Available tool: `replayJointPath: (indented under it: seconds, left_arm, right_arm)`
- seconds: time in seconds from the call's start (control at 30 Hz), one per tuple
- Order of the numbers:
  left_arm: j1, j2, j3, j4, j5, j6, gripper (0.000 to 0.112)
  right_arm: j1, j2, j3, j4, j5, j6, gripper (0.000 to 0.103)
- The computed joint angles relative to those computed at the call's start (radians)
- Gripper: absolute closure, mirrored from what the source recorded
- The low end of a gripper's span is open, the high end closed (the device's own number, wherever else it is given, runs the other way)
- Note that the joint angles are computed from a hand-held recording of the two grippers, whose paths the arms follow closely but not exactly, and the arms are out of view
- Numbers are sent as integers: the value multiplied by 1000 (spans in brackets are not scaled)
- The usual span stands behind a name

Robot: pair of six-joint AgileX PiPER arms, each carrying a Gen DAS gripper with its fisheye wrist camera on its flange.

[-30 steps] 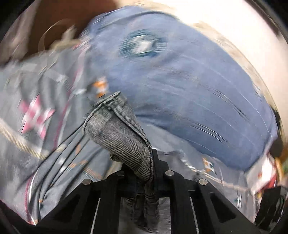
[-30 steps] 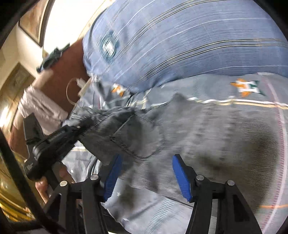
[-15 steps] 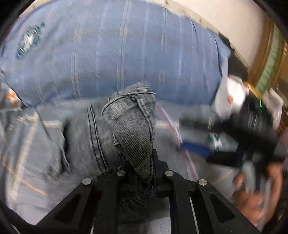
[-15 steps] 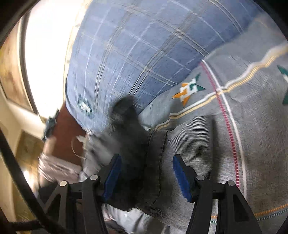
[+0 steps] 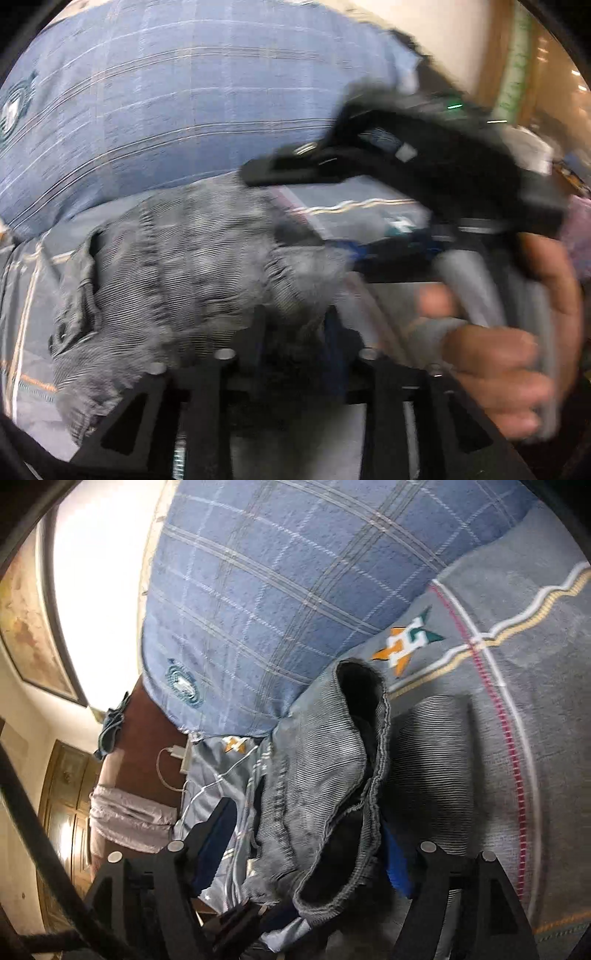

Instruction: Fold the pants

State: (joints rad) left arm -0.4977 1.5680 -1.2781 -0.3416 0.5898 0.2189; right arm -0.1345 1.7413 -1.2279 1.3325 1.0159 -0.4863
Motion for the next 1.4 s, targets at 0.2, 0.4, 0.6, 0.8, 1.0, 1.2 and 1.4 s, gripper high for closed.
replayJointPath:
  seconds: [0.2,0.4,0.6,0.8,1.0,1.2,1.4]
  left_arm:
    - [71,-32,-26,-130,52,114,70]
    - [234,-24,-95,-172,104,64,54]
    - [316,80,-183,-180,198,-21,54]
    - [286,91,-135,-161,174,-40,54]
    - [302,87,-141,-239,194,27,54]
    - [247,158,-190,-163,261,-10,51]
    - [163,129,-180,8,246,-58,45]
  right_arm:
    - [-19,16,10,-36,-14,43,27]
    - [-10,-138,34,-140,-171,24,27]
    - [95,-47,-39,-287,-152,115,48]
    - [152,-84,-53,-458,-196,221,100]
    - [157,-235,-100,-548,-92,237,100]
    - [188,-62,-105,-750,-66,435,100]
    - [240,-54,-136,-841,-52,501,99]
